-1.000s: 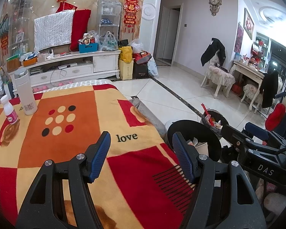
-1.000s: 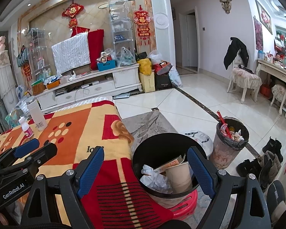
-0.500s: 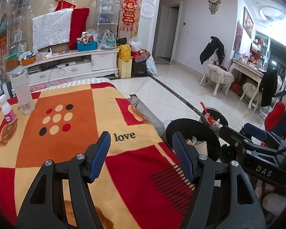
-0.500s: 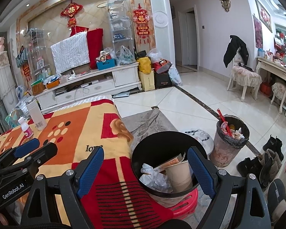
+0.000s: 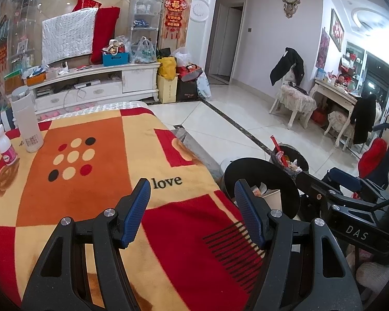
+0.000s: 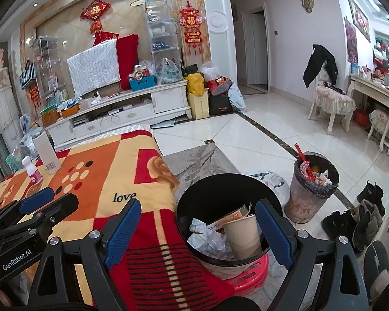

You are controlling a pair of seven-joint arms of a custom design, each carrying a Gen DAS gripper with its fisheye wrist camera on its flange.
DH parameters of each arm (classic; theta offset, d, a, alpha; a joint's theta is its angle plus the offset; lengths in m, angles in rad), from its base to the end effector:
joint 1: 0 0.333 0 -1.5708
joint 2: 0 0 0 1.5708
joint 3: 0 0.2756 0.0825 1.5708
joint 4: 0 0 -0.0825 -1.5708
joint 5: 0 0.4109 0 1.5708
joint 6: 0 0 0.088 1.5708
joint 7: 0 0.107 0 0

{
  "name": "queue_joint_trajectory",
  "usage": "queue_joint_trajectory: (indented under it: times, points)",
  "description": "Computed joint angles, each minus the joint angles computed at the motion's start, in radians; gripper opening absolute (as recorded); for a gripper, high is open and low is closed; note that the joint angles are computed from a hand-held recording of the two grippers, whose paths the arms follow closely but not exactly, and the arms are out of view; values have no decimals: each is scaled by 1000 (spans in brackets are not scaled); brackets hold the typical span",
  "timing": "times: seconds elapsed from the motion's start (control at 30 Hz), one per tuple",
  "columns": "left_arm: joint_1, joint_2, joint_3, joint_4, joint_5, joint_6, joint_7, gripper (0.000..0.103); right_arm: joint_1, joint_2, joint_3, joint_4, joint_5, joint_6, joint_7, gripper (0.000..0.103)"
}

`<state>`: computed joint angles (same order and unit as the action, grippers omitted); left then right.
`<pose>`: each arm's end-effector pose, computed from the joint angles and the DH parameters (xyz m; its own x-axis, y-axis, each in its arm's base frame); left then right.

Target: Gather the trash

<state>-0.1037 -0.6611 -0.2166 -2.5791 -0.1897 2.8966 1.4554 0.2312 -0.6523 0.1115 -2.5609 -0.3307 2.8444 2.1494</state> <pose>0.4287 -0.1390 0.5457 -0.1417 -0.9800 0.1400 -0.5809 -0.0322 -0.8134 0.4185 0.1719 0.5454 0.0912 -0.9917 -0.0911 -0.5797 0.0215 -0.8146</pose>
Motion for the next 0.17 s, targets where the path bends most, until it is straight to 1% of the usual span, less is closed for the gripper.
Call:
queue_joint_trajectory:
  times: [0.1, 0.17]
  points:
    - [-8, -3, 15, -9, -7, 2, 12, 67, 8, 8, 1, 8, 3, -10, -7, 88]
    - [-5, -14, 25, -19, -9, -1, 22, 67, 21, 28, -15, 26, 13, -14, -29, 88]
